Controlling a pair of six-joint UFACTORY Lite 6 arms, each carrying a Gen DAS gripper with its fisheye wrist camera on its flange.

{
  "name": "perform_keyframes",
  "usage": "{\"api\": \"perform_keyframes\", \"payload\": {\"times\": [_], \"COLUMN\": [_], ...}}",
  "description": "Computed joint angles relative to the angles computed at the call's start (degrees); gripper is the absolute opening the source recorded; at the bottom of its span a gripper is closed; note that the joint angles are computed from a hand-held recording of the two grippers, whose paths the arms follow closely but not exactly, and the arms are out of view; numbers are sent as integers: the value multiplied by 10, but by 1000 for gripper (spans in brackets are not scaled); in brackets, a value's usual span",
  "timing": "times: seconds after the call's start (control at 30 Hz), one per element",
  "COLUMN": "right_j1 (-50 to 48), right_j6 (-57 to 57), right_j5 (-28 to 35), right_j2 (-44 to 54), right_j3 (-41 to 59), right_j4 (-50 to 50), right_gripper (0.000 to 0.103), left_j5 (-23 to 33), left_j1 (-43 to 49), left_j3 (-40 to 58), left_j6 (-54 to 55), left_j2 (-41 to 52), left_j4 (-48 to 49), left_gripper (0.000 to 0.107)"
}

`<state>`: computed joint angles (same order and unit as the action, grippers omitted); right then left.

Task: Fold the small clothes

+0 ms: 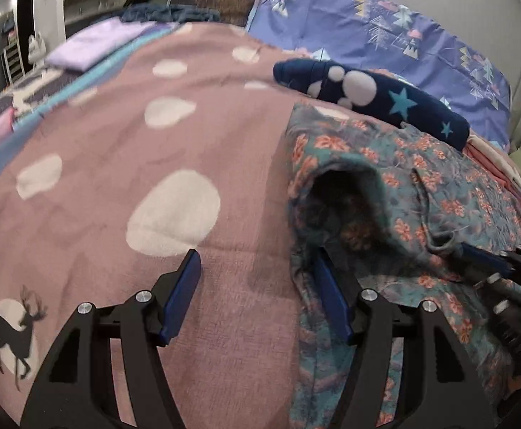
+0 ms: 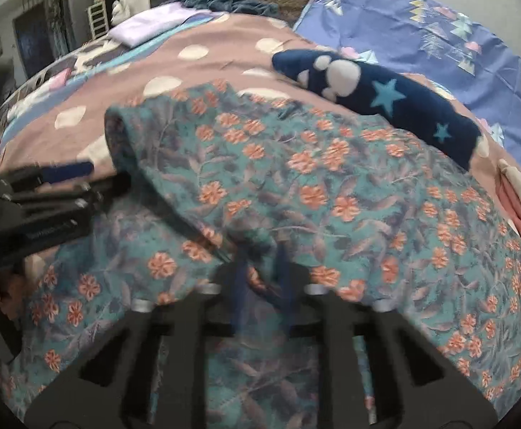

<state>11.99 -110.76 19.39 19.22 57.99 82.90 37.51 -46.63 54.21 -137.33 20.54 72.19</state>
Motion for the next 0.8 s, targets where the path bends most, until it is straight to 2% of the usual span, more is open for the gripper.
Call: {"api": "perform_keyframes", "payload": {"times": [0.1, 0.2, 0.27, 0.33, 0.37, 0.4, 0.43, 0.47, 0.53, 0.6, 0.7, 0.8], "right_j1": [-79, -212, -313, -372, -393, -413, -431, -442, -453, -436, -377, -305], "right_j6": [1, 105, 190, 256, 290, 331, 363, 376, 394, 375, 348, 438], "right_j5": [77, 190, 276, 304, 304, 302, 305, 317, 356, 365, 355, 392], "right_j2": [-43, -45, 5, 58, 84, 115, 144, 162, 186, 176, 174, 264], "right_j3": [-12, 18, 74, 122, 146, 174, 198, 216, 246, 248, 259, 363], "right_j4": [29, -37, -99, -153, -188, -228, -252, -260, -269, -259, -235, -281], "right_gripper": [5, 5, 6, 13, 31, 40, 39, 37, 40, 50, 60, 66], "left_j5": [2, 10, 11, 12, 12, 11, 10, 9, 9, 13, 14, 17], "left_j1": [-2, -5, -5, -5, -5, -4, -3, -3, -2, -3, -2, -2], "left_j3": [-4, 2, 1, 3, 3, 6, 5, 5, 8, 15, 17, 18], "left_j6": [-9, 4, 4, 7, 7, 9, 9, 9, 15, 27, 31, 33], "left_j2": [-2, 2, 1, 3, 3, 5, 5, 5, 8, 13, 15, 16], "left_j4": [3, -7, -8, -10, -11, -12, -11, -11, -16, -26, -30, -31], "left_gripper": [67, 67, 67, 68, 68, 68, 68, 68, 69, 70, 71, 72]}}
